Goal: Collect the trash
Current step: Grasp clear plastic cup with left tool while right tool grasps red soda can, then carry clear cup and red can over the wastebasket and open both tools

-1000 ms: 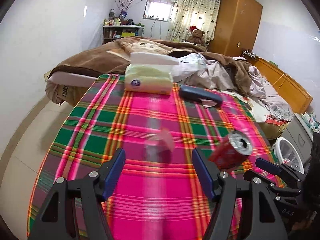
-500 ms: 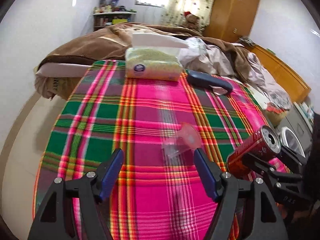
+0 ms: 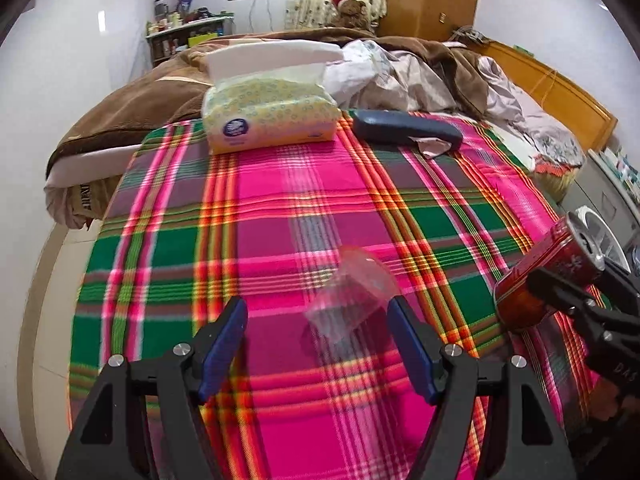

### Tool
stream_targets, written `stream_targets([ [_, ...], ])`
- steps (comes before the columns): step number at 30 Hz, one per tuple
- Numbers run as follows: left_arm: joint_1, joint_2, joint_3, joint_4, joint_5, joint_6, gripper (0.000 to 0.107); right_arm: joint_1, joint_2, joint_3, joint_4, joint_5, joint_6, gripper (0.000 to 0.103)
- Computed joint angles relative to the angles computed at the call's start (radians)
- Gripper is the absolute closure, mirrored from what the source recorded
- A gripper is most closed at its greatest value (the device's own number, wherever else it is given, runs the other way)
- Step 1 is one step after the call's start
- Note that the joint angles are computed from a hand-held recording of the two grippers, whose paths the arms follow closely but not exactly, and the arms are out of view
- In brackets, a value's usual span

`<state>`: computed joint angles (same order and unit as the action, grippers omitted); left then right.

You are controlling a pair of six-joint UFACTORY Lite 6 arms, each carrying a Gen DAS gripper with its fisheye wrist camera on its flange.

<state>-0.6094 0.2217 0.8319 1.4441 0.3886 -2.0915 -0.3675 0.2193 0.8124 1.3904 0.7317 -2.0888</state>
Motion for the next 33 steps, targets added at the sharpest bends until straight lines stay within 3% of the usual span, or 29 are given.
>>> stream_targets([
  [4, 0.019, 0.062, 0.061, -0.026, -0.051, 0.049, 0.033, -0.012, 0.023, 0.028, -0.002, -0.005, 0.025, 0.047],
  [8, 0.032, 0.069, 0.062, 0.064, -0.083, -0.062, 0.033, -0.025, 0.043, 0.05, -0.003, -0.004, 0.038, 0.047],
  [14, 0.029, 0.064, 0.052, 0.083, -0.089, -0.09, 0.051, -0.03, 0.059, 0.067, -0.004, -0.003, 0.039, 0.047],
  [33, -0.171, 0.075, 0.188, -0.185, 0.096, 0.078, 0.052, -0.145, 0.074, 0.122, -0.084, 0.094, 0.077, 0.047],
])
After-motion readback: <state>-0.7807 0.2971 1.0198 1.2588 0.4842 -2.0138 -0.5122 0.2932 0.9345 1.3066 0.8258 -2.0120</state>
